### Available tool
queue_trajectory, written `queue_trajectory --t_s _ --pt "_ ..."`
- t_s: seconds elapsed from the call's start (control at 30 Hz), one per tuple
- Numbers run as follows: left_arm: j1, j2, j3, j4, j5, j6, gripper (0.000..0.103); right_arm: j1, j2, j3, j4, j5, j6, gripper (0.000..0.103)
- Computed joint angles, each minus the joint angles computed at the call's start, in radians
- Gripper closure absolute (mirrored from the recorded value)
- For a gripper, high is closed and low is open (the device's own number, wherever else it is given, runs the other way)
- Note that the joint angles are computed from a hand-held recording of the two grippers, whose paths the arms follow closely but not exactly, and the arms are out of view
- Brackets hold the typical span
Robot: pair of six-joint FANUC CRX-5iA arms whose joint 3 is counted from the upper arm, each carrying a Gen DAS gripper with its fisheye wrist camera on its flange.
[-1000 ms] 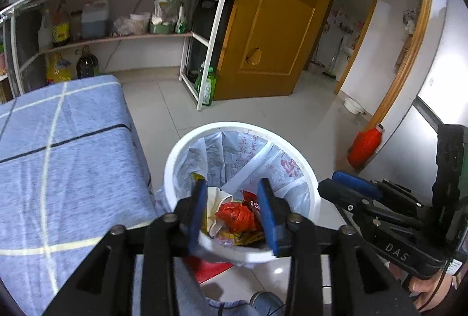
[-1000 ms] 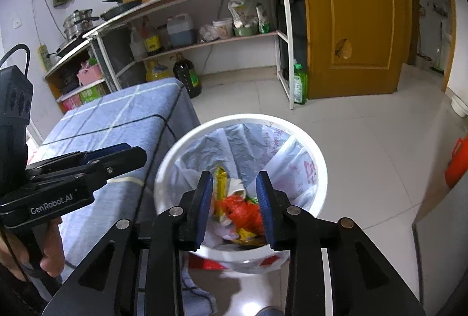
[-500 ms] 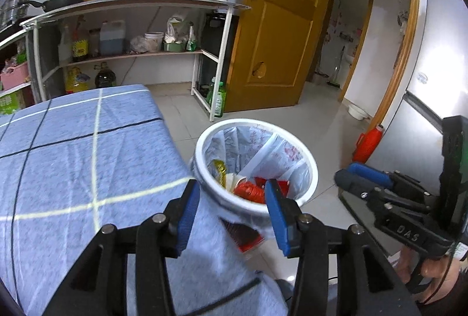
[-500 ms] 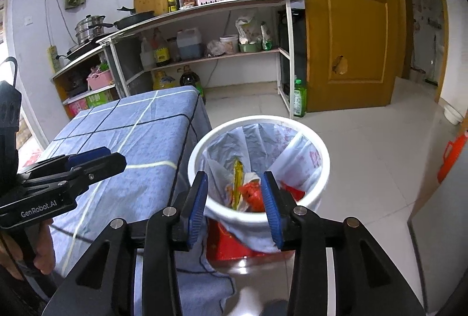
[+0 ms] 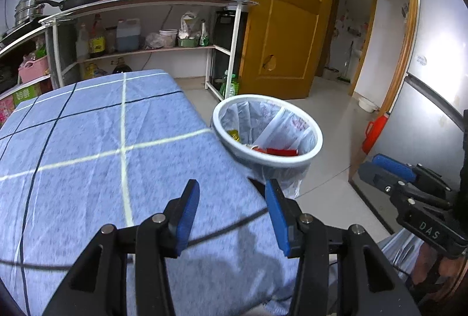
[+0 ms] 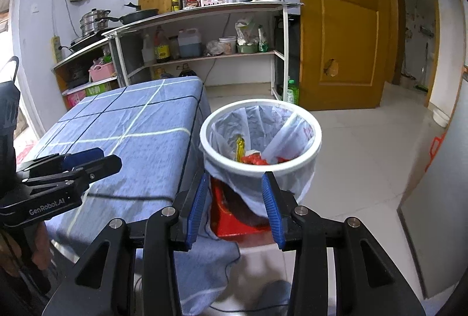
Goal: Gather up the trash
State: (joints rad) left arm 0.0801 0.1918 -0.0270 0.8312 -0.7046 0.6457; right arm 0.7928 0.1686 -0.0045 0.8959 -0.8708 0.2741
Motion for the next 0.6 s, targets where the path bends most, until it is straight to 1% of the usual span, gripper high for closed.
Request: queue_trajectory --t_s 0.13,0.27,0.47,0.6 --pt "0.007 -0.044 -0.062 0.004 0.049 -0.006 0.054 0.021 -0.014 -0.032 0.022 0.0 -0.041 0.063" --pt "0.009 -0.076 -0.114 0.035 0.081 -0.034 0.054 0.035 -0.012 -0.041 0.04 -0.01 -0.049 0.063" --pt "0.009 -0.1 -0.145 0.034 0.102 -0.032 0.054 0.035 -0.011 -0.038 0.023 -0.014 -0.048 0.062" --pt "0.006 -0.108 -0.154 0.029 0.12 -0.027 0.054 0.037 -0.012 -0.04 0.035 -0.025 -0.06 0.062"
